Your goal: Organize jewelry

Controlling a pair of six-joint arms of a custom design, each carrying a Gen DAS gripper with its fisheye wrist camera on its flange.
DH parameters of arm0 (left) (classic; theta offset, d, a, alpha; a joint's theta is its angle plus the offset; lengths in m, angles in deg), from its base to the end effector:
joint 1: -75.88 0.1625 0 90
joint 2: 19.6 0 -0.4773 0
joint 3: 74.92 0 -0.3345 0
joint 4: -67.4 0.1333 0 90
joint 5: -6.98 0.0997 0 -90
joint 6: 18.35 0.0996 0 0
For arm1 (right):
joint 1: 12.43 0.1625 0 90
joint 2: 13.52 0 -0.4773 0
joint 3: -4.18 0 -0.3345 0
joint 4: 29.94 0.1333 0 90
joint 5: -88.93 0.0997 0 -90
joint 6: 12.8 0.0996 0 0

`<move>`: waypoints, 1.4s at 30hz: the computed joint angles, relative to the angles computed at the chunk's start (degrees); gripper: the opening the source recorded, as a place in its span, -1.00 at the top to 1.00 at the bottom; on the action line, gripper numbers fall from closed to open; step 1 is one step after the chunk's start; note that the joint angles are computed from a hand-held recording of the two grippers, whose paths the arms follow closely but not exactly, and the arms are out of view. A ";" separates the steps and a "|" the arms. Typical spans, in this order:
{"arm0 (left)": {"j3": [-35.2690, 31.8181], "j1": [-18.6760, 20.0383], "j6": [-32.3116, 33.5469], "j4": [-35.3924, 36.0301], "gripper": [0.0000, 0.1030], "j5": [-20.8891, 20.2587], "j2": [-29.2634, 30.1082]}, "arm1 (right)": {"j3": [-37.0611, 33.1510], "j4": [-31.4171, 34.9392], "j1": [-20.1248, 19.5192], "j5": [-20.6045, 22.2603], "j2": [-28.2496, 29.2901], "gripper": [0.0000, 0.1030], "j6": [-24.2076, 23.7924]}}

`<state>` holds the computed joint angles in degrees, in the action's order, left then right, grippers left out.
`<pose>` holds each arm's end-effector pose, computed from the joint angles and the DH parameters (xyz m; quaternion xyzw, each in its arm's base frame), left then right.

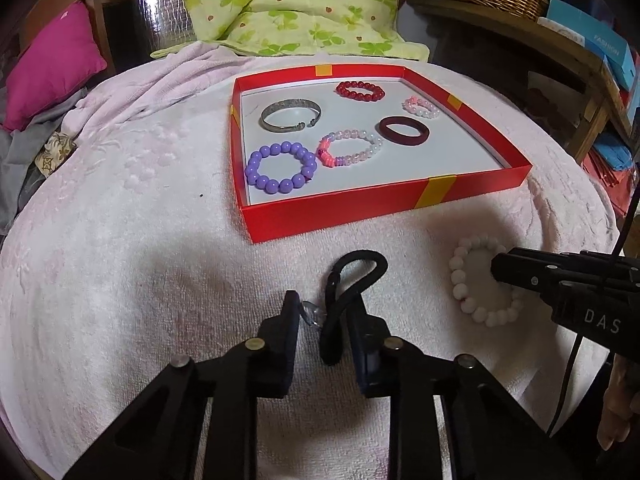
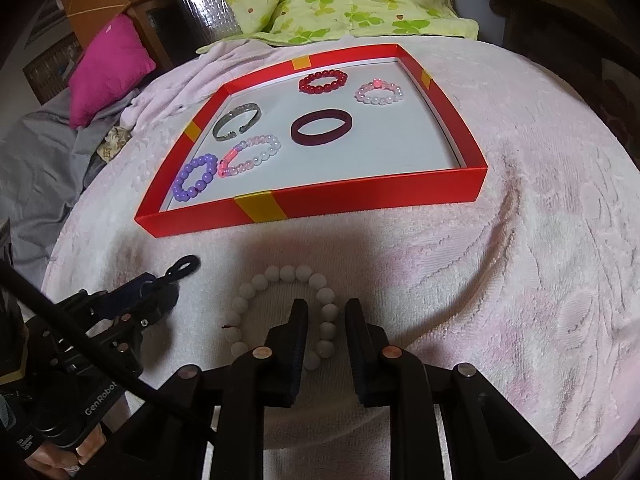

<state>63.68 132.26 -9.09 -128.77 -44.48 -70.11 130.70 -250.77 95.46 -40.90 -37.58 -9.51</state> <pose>-0.0774 -0.4693 0.1534 0.2925 0.8867 -0.2137 0.2873 0.2160 -0.4428 0.0105 0.0330 -0.9147 0.2872 0.2823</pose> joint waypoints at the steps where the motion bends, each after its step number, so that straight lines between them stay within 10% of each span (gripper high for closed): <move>1: 0.01 -0.01 0.08 -0.05 0.58 -0.04 0.00 | 0.06 -0.12 -0.05 0.14 -0.03 0.58 0.14; 19: 0.20 0.90 0.21 1.63 0.78 -3.19 -2.96 | 2.32 -2.95 -1.46 4.34 -1.31 0.70 2.06; 24: -0.64 1.90 -0.63 3.62 0.78 -3.86 -4.12 | 2.83 -2.25 -2.20 7.02 -2.03 0.46 3.75; 42: 0.20 1.53 0.81 1.42 0.78 -4.29 -4.90 | -0.67 -10.20 3.04 -4.91 2.67 0.80 -8.60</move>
